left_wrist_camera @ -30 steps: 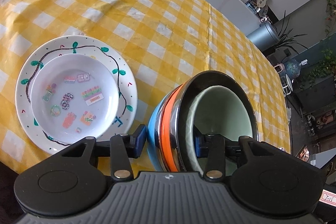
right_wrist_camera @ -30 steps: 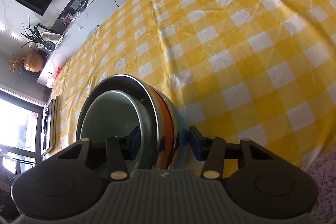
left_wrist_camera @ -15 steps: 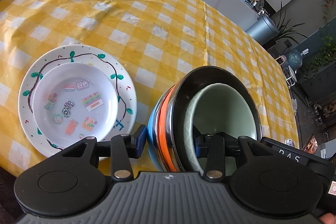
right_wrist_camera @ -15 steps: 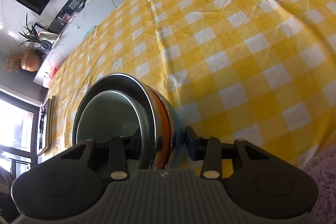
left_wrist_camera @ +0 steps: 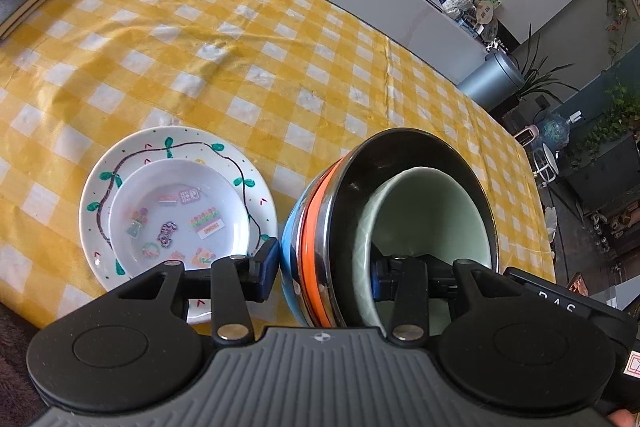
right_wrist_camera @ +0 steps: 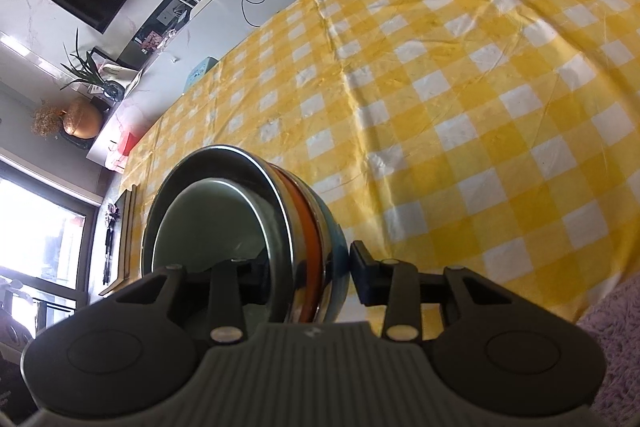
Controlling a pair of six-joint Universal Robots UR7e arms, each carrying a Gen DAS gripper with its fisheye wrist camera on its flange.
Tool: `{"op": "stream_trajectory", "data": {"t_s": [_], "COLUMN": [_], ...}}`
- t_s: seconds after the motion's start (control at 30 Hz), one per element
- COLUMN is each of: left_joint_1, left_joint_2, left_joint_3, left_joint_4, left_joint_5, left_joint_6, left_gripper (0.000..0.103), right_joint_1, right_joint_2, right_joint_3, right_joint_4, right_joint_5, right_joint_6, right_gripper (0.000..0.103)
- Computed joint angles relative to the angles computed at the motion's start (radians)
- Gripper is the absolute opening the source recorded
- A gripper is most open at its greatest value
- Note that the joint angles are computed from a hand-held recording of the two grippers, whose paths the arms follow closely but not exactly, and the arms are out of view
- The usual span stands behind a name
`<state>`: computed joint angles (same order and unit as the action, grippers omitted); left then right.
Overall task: Organize plates and bowls
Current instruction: 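Carry the bowl stack with the left tool onto the white plate stack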
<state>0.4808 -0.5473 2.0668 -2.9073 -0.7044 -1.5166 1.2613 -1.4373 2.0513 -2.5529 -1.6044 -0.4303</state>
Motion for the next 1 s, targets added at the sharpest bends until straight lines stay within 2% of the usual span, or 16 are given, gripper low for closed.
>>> {"op": "stream_trajectory", "data": {"t_s": [0.3, 0.53, 0.77, 1.0], "left_joint_1": [-0.028, -0.023, -0.011, 0.016], "left_joint_2": [-0.111, -0.181, -0.222, -0.212], "left_joint_3": [0.088, 0.161, 0.218, 0.241], "left_joint_4": [0.108, 0.171, 0.169, 0.081], "left_joint_5": [0.031, 0.023, 0.013, -0.013], "left_joint_6": [-0.115, -0.223, -0.274, -0.24], "left_gripper": [0.047, 0.047, 0.047, 0.047], "right_joint_1": [0.06, 0.112, 0.148, 0.165], "right_joint_2": [0.002, 0.047, 0.096, 0.126], "right_joint_3": [0.019, 0.03, 0.035, 0.031], "right_joint_4": [0.023, 0.033, 0.025, 0.004], "right_joint_5": [0.012, -0.016, -0.051, -0.088], "right_joint_6": [0.002, 0.026, 0.045, 0.058], "right_gripper": [0.036, 0.036, 0.036, 0.036]}}
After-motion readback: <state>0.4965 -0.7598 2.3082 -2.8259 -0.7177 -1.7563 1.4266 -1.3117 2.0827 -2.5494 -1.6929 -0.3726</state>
